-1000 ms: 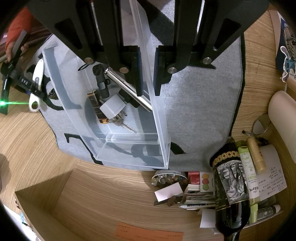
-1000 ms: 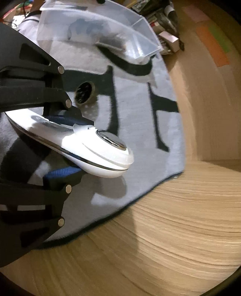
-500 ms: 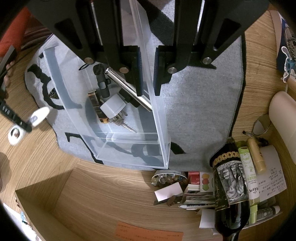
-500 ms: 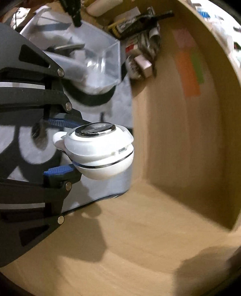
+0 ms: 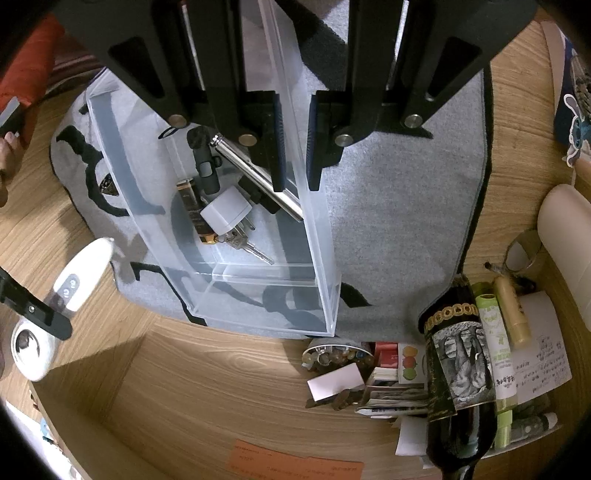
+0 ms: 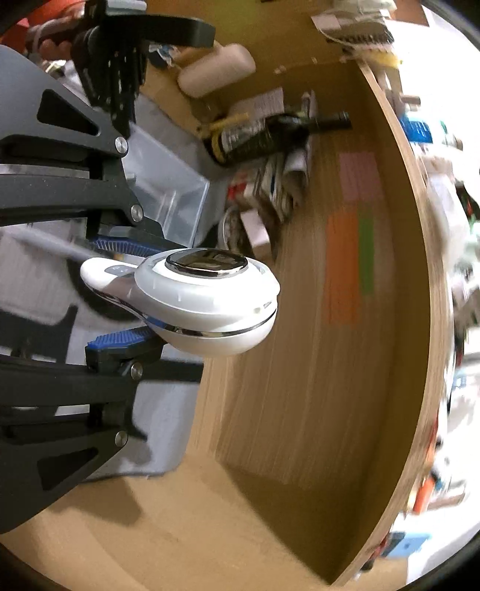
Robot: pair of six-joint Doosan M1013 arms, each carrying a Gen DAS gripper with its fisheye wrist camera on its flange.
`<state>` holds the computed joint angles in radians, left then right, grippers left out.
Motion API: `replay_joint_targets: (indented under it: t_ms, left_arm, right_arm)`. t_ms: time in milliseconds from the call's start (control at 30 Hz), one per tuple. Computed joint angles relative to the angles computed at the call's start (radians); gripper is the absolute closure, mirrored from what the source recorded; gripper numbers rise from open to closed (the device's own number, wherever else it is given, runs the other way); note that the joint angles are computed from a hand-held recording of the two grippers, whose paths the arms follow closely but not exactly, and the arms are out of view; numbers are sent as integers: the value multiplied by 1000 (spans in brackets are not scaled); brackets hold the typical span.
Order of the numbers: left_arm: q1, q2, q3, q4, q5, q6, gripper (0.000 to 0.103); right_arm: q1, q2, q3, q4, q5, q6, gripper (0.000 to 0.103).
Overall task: Organize rigid objects
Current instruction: 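Lift the white device with the right gripper, lower into box, release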
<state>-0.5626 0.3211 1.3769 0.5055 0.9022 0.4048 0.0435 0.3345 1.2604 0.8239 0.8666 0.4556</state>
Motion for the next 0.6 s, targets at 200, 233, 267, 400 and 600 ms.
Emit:
replay_joint_targets:
  t_ms: [200,233,267,400,600]
  left_arm:
    - [0,1,-1,0,0,0,93]
    - [0,1,-1,0,-1,-2,93]
    - [-1,1,-1,0,-2,-3,93]
    - [0,1,-1,-1,-4,-2,93]
    - [0,0,2,-1,-7,2,93]
  right_arm:
    - [23,16,-12,-47,49,-15,71]
    - [30,21,-16,-72,55,-7,71]
    - [37,27,-20,-93,62,3,71]
    - [57,52,-41,-164,96,44,71]
    - [79,82,-65,-240,130,88,71]
